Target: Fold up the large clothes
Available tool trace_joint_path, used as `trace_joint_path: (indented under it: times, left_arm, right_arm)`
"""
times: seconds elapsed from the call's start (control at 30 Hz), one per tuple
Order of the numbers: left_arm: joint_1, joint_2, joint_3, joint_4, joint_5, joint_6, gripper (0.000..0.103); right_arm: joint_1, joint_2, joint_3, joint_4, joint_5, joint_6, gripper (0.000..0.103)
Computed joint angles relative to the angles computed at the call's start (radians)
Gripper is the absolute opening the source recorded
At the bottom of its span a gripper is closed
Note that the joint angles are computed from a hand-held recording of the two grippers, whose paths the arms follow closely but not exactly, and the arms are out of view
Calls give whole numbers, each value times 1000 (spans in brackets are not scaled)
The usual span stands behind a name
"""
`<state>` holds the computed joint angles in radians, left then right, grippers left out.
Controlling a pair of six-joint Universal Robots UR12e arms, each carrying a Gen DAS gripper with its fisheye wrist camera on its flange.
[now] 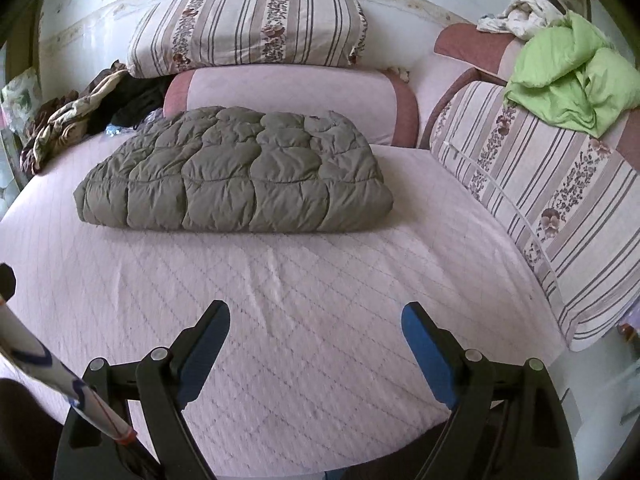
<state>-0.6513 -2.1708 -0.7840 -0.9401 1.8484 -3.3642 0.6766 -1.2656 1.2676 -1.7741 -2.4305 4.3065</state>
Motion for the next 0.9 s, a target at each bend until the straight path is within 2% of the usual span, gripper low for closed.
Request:
trace_joint_path:
  times: [0.37, 0.9]
  left_arm:
    - [4, 21, -32, -12, -44, -16, 100]
    - [14, -4, 8, -78, -75, -25, 100]
  right_arm:
    - [20, 29, -49, 88, -42, -5, 91]
    - [5, 23, -36, 90, -7, 7, 92]
